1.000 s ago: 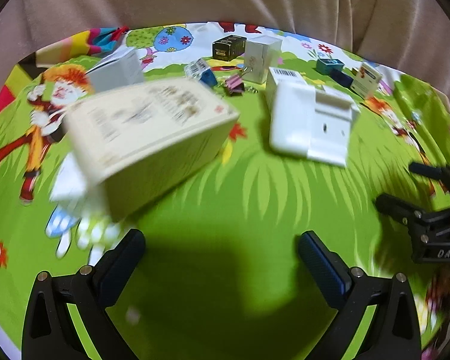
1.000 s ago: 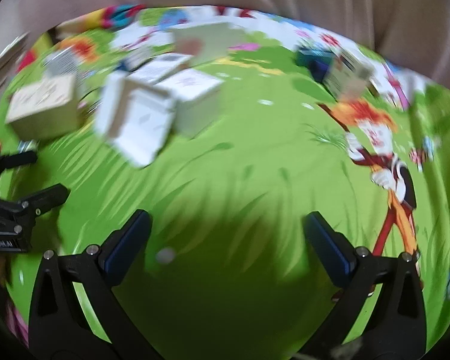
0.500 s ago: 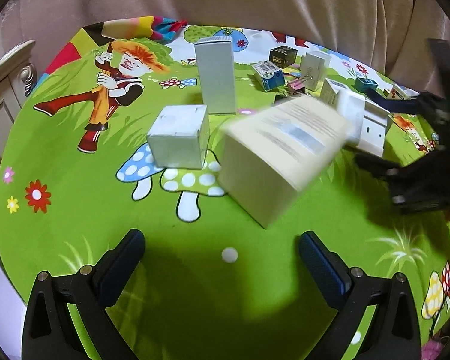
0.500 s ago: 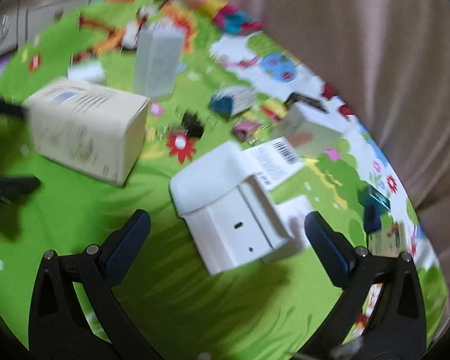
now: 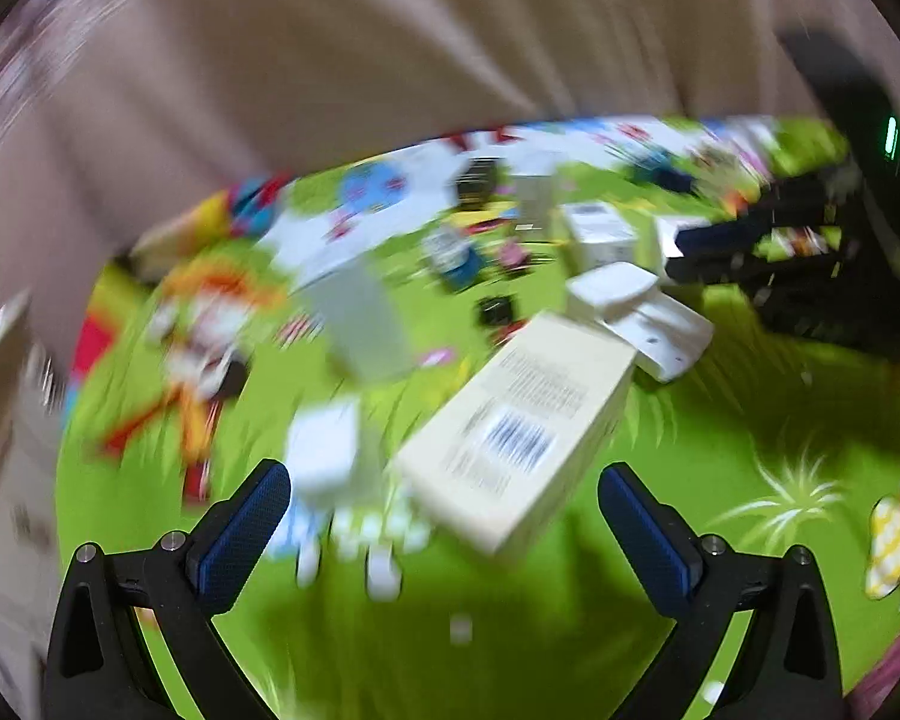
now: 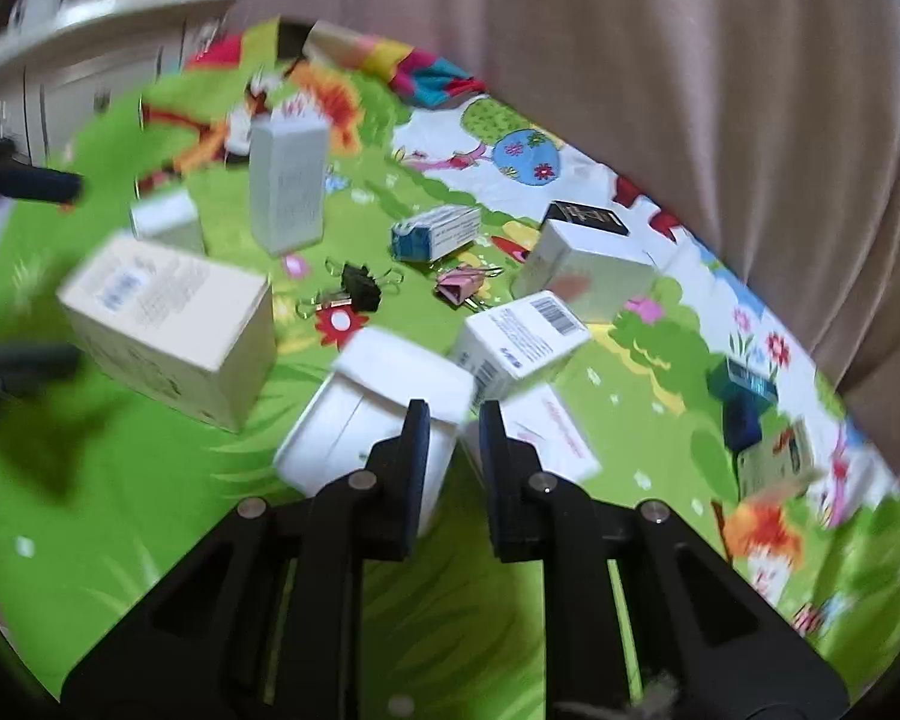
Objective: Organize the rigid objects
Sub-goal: 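Grasp the cream barcode box with the left tool while the right tool grasps a white plastic piece, then lift both held items and carry them over the purple-rimmed storage box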
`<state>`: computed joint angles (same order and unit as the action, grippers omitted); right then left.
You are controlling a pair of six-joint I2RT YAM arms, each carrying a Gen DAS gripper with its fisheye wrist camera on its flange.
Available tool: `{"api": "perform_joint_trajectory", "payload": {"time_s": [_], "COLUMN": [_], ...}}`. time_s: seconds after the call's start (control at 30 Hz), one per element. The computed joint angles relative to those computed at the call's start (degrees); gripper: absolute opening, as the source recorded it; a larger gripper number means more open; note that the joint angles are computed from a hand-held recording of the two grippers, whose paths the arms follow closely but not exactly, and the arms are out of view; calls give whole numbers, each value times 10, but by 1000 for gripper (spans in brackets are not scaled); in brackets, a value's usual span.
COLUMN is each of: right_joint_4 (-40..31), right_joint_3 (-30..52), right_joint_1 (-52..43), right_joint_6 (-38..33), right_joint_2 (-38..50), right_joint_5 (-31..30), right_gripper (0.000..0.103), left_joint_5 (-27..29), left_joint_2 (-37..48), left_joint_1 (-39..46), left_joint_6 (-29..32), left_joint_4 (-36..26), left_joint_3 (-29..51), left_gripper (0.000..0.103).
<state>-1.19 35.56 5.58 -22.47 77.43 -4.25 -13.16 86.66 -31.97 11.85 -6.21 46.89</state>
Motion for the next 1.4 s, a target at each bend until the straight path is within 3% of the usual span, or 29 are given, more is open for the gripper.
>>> {"api": "perform_joint_trajectory", "payload": {"time_s": [0.07,0.13,0.17,0.2,0.23,0.37,0.5,0.63,0.67,0.77,0.9,1.0,1.07,1.1,1.13,1.2,1.4], "right_joint_4": [-41,-68,-79,-81,-82,-119,-116,-77,-78,-69,-105,-90,-69,-58,-45,-45,-47], "right_joint_3": [4,-3,-4,-8,-10,22,31,42,65,111,172,156,138,128,115,90,-62], "right_joint_1": [-23,-47,-60,-65,-64,-33,-8,56,54,52,52,56,57,58,59,59,55], "right_joint_6": [15,29,36,51,70,133,219,238,240,240,252,256,256,256,254,244,272], "right_joint_2": [-21,-49,-58,-68,-74,-42,8,62,100,162,206,198,191,185,174,145,-26], "right_joint_5": [-32,-69,-94,-103,-104,-99,-117,31,30,44,47,50,49,50,48,36,34], "right_gripper": [24,52,77,89,90,90,86,86,86,89,89,89,89,72,67,67,67], "left_joint_5": [42,88,109,134,157,144,158,144,130,98,70,81,57,58,65,73,59], "left_joint_2": [66,117,120,115,107,17,-73,-77,-65,-42,-22,0,6,6,4,-21,-45], "left_joint_1": [5,12,12,17,22,16,37,49,45,36,29,37,26,25,29,31,17], "left_joint_6": [46,65,55,34,1,-93,-158,-154,-158,-176,-202,-215,-221,-216,-209,-194,-208], "left_joint_4": [-29,-62,-52,-53,-66,-7,-8,-28,-28,-33,-27,-31,-25,-19,-14,-17,-36], "left_joint_3": [55,101,96,95,93,-24,-109,-103,-95,-77,-63,-51,-52,-54,-58,-69,-83], "left_gripper": [103,98,83,60,52,52,52,53,54,72,86,88,91,92,90,51,51]}}
